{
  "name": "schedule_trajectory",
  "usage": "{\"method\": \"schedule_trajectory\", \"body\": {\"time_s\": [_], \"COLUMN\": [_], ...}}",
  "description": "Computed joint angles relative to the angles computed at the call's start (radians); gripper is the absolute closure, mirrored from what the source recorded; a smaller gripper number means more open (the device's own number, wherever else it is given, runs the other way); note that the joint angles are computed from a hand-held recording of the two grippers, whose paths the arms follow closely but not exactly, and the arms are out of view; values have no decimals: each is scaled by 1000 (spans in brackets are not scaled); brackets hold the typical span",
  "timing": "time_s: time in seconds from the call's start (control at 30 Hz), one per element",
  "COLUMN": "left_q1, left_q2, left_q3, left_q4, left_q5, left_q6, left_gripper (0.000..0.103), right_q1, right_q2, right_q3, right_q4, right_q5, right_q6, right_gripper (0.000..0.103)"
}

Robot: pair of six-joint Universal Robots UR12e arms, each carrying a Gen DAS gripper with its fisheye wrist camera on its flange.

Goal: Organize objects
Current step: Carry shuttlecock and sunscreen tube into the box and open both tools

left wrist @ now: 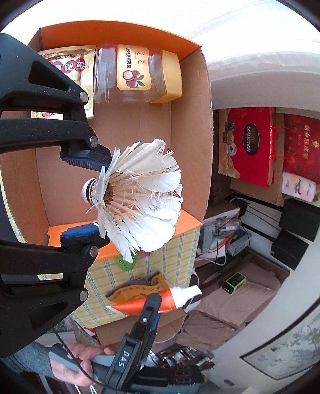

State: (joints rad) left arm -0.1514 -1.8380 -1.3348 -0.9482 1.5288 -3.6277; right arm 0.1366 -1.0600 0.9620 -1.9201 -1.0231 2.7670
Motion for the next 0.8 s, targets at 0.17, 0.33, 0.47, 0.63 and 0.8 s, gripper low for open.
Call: {"method": "schedule_trajectory", "body": {"time_s": [0.17,0.33,0.47,0.63,0.8], "left_q1": [17,43,62,68,65], "left_q2": [11,19,16,-16,-36], "left_q3": [-11,-17,-14,18,29], "left_q4": [-36,-64,-88,-164,-203], "left_q5": [4,-32,-65,-49,-26], "left_q6": [-6,-8,-12,-13,-4], "left_gripper": [68,68,68,68,68], "right_q1": [30,63,89,114,130], "right_q2": [4,16,33,66,82], "right_q3": [-30,-57,-79,-107,-107], "right_q4": [32,60,86,119,132], "right_q5": [23,41,38,21,-5], "right_q6": [-26,-43,-47,-30,-29], "right_gripper": [63,63,63,63,63]}}
